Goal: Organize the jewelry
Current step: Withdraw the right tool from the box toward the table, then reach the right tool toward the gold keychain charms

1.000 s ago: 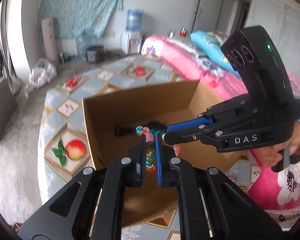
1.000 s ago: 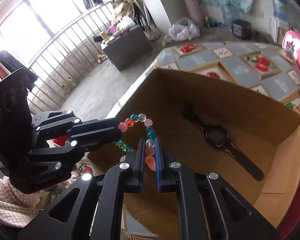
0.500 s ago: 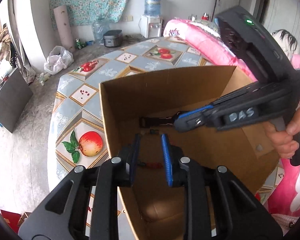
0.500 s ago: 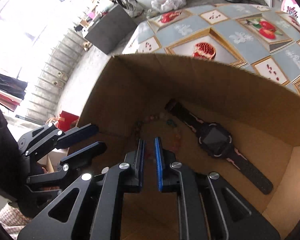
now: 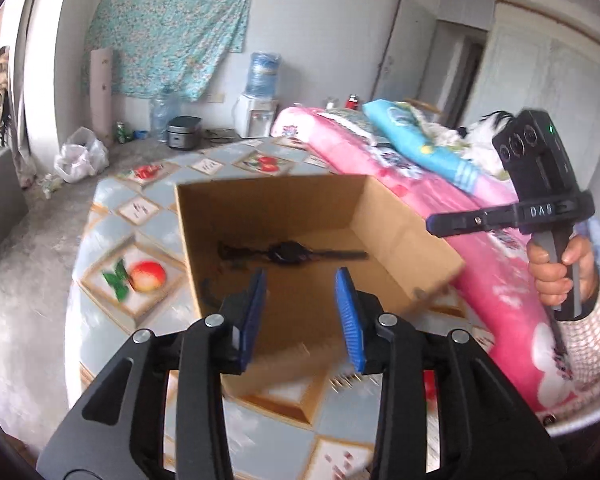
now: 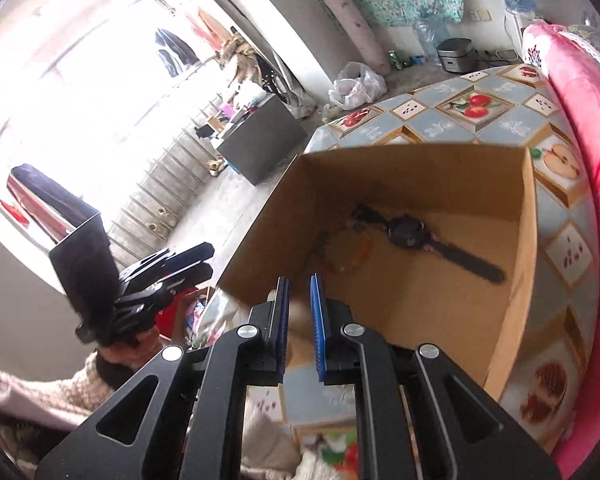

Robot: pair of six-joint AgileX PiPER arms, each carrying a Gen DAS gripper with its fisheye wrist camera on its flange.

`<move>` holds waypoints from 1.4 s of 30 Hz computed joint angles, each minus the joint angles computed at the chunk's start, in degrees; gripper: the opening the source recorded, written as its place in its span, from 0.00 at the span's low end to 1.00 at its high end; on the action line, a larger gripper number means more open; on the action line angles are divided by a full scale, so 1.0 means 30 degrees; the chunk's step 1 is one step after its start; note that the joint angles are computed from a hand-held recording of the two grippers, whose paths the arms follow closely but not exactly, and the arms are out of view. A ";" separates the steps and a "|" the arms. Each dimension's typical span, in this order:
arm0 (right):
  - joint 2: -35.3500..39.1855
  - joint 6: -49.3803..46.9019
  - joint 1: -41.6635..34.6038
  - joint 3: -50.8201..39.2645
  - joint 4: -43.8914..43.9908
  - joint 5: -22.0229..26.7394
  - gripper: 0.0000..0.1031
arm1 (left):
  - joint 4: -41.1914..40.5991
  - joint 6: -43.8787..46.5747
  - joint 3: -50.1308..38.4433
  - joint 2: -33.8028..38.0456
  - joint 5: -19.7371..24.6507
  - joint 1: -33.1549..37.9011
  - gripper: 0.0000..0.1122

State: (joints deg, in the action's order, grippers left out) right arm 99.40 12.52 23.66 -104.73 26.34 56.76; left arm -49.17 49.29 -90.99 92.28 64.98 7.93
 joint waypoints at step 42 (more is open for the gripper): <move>-0.1325 1.0408 0.8881 0.8279 -1.5041 0.0075 0.34 | 0.2363 -0.0881 0.9454 -0.2508 -0.4817 -0.3057 0.31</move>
